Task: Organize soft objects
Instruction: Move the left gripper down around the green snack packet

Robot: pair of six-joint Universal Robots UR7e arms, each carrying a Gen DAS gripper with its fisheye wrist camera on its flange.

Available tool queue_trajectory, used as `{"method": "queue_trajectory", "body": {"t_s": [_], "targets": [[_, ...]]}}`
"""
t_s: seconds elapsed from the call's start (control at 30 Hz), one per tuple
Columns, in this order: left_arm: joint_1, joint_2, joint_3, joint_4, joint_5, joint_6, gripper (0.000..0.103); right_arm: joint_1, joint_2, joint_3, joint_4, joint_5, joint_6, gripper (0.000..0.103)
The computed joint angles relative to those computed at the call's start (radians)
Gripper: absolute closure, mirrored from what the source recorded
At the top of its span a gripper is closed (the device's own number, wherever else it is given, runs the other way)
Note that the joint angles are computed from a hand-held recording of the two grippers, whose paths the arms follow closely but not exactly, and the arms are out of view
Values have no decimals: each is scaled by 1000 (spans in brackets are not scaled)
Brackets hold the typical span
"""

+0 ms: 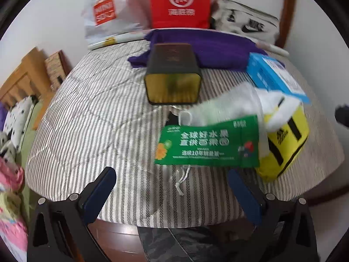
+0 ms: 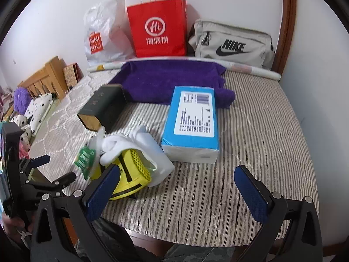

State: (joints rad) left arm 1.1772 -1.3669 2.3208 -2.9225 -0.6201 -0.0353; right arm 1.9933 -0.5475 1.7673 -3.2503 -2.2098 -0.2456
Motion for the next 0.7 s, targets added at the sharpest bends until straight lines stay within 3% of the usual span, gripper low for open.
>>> {"method": "queue_trajectory", "body": {"t_s": [0.23, 0.43, 0.7], "targets": [[8, 122, -13, -176, 79, 169, 0, -15, 35, -49, 55, -18, -1, 0], [35, 163, -53, -255, 30, 268, 0, -28, 56, -74, 76, -48, -7, 0], [131, 93, -131, -150, -307, 249, 0, -39, 62, -99, 117, -56, 7, 0]]}}
